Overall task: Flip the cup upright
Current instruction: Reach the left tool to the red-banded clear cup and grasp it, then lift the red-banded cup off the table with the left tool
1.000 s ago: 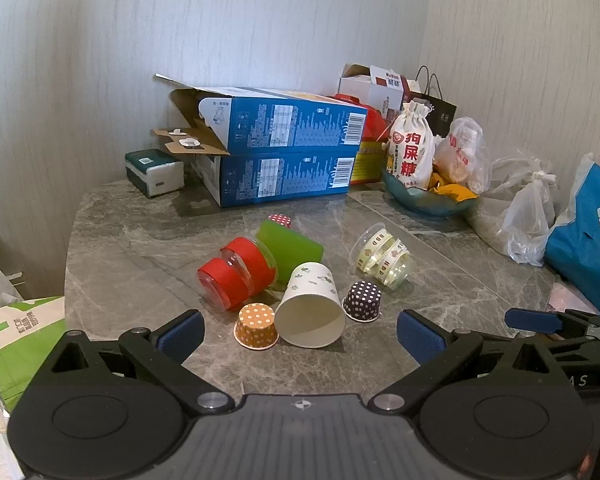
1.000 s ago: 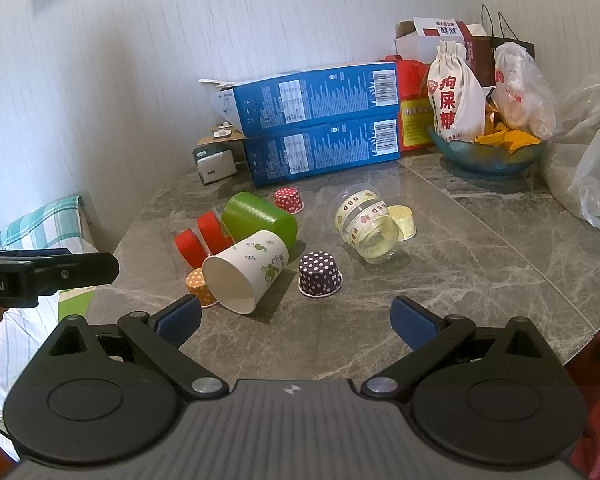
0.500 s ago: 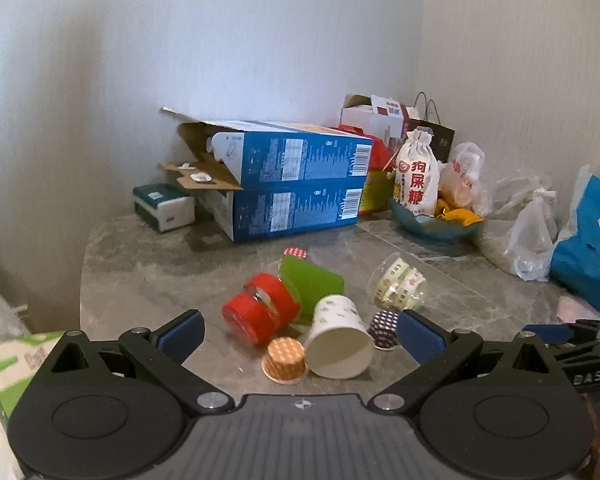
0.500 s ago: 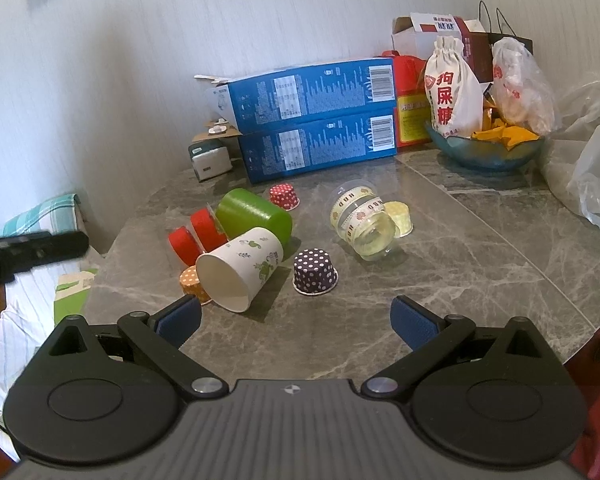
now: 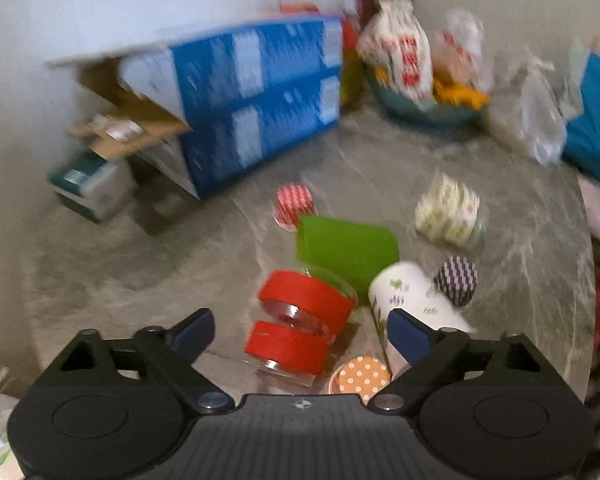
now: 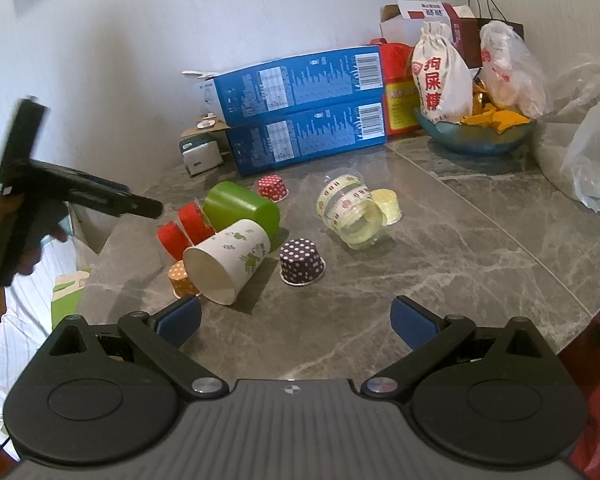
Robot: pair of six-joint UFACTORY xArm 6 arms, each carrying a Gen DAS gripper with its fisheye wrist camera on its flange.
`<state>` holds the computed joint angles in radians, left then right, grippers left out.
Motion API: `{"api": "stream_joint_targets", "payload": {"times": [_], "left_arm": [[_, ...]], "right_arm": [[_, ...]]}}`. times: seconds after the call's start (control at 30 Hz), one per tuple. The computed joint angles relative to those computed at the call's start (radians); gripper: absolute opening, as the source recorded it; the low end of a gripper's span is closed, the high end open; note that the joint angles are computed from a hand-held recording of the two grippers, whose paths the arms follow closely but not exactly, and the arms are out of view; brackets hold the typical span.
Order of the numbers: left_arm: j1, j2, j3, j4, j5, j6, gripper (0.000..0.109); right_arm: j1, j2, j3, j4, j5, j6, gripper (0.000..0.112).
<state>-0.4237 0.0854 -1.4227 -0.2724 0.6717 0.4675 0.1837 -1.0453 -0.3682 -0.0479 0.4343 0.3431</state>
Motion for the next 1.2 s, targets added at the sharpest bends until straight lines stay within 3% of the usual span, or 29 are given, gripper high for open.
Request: {"api": "stream_joint_targets", "payload": {"times": [0.2, 0.43, 0.6, 0.8, 1.03, 1.2], "left_arm": [[-0.01, 0.101, -0.104, 0.01, 0.084, 0.07, 0.09], [-0.027, 0.201, -0.221, 0.083, 0.143, 0.033, 0.085], [-0.023, 0.231, -0.255, 0.099, 0.154, 0.003, 0.083], [-0.03, 0.262, -0.277, 0.167, 0.157, -0.044, 0.07], [-0.017, 0.213, -0.221, 0.194, 0.134, -0.126, 0.066], [0.011, 0.029, -0.06, 0.13, 0.13, -0.223, 0.066]], "right_arm": [[-0.039, -0.021, 0.01, 0.028, 0.026, -0.013, 0.102], [-0.045, -0.017, 0.018, 0.075, 0.02, -0.049, 0.102], [-0.053, -0.03, 0.03, 0.1, 0.026, -0.067, 0.102], [-0.062, -0.033, 0.035, 0.132, 0.029, -0.087, 0.102], [-0.061, -0.058, 0.046, 0.157, 0.03, -0.104, 0.102], [-0.057, -0.068, 0.057, 0.201, 0.018, -0.133, 0.102]]}}
